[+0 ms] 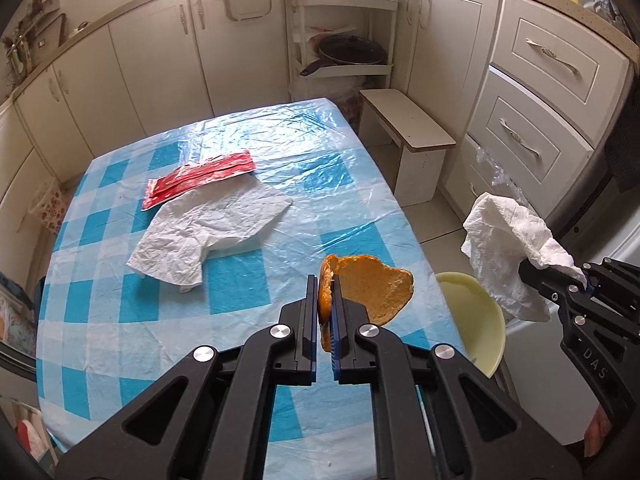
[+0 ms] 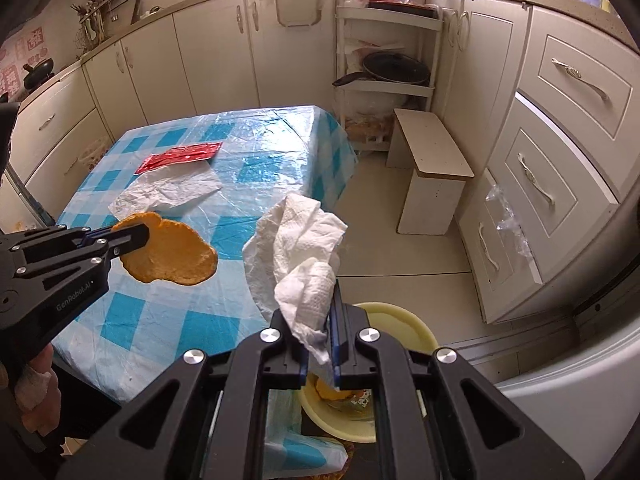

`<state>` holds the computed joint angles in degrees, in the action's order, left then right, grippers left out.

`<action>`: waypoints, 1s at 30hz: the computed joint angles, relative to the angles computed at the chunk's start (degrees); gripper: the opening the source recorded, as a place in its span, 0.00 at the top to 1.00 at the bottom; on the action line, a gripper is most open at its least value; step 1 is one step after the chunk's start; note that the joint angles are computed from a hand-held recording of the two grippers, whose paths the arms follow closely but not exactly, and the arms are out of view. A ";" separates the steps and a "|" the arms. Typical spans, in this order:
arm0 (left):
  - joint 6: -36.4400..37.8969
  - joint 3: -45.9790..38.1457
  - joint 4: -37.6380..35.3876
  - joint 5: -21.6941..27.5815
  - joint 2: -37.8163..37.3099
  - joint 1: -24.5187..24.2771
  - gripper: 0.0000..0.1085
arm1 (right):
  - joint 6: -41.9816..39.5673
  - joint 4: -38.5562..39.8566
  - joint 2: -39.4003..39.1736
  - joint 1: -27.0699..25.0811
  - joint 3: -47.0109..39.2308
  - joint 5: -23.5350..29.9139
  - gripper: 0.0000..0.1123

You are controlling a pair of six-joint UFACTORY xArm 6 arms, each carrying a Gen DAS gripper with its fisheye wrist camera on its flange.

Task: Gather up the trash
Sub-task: 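Carry the peel and tissue toward the yellow bin, then open both grippers over the yellow bin to drop peel and tissue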

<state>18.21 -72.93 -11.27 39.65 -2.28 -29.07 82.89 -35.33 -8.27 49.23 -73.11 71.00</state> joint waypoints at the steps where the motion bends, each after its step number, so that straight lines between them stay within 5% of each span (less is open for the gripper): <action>1: -0.26 0.26 0.24 -0.37 0.01 -0.63 0.95 | 0.23 0.17 -0.56 0.05 0.62 0.19 0.92; 23: -4.65 3.27 3.27 -2.99 0.25 -9.25 0.95 | -1.55 9.13 -4.31 -2.71 8.14 3.18 0.91; 30: -4.75 2.49 1.23 -1.60 2.46 -12.02 0.95 | 0.65 11.48 -6.87 -4.23 11.66 3.38 0.72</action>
